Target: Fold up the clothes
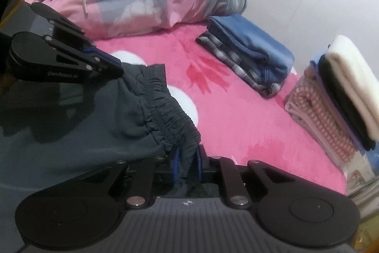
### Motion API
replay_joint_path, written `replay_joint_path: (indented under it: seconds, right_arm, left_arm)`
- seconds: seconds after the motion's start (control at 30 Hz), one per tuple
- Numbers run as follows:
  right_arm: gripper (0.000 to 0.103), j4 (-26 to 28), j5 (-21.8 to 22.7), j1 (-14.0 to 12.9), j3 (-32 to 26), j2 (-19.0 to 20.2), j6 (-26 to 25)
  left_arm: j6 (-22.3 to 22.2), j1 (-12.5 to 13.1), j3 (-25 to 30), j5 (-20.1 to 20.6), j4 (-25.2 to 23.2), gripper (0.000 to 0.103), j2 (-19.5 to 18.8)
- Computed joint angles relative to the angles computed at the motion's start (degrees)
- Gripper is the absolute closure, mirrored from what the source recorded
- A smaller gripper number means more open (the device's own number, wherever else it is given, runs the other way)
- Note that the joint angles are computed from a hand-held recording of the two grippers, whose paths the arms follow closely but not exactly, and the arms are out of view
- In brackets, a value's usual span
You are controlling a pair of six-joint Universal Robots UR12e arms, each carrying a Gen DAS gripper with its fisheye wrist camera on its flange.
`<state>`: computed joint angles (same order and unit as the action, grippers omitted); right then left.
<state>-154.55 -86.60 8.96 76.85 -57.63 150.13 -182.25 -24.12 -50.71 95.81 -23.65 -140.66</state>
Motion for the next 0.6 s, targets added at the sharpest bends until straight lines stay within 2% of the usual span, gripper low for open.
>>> replay_joint_path:
  seconds: [0.13, 0.23, 0.27, 0.3, 0.37, 0.43, 0.47, 0.5, 0.6]
  right_arm:
    - [0.087, -0.06, -2.97, 0.52, -2.32, 2.41, 2.36]
    - [0.073, 0.24, -3.69, 0.49, -3.32, 3.89, 7.34]
    - [0.062, -0.46, -3.76, 0.35, -3.14, 3.91, 9.0]
    - [0.054, -0.58, -3.21, -0.06, -2.96, 3.64, 11.32]
    - [0.045, -1.25, 1.93, -2.12, -1.39, 1.91, 17.13]
    - [0.034, -3.25, 6.85, -4.51, 0.91, -0.13, 23.51]
    - [0.033, -4.39, 8.75, -5.71, 2.11, -1.16, 26.85]
    - [0.033, -5.82, 8.3, -6.77, 3.48, -2.28, 30.74]
    - [0.033, -8.0, 9.94, -10.04, 6.41, -4.44, 41.78]
  left_arm:
    - [-0.42, 0.04, 1.67, 2.16, -2.14, 0.098, -1.13]
    - [-0.81, 0.0, 2.43, 3.45, -3.73, 0.097, -1.74]
    - [-0.96, -0.01, 2.62, 3.82, -4.23, 0.096, -1.91]
    - [-1.11, -0.02, 2.81, 4.18, -4.72, 0.096, -2.09]
    - [-1.04, 0.0, 2.94, 4.26, -5.27, 0.095, -2.13]
    - [-1.16, 0.05, 3.0, 4.16, -5.84, 0.088, -1.98]
    - [-1.45, 0.09, 3.05, 4.3, -6.19, 0.079, -1.92]
    - [-2.06, 0.12, 3.09, 4.75, -6.49, 0.067, -1.87]
    - [-3.77, 0.31, 3.04, 5.46, -7.41, 0.063, -1.64]
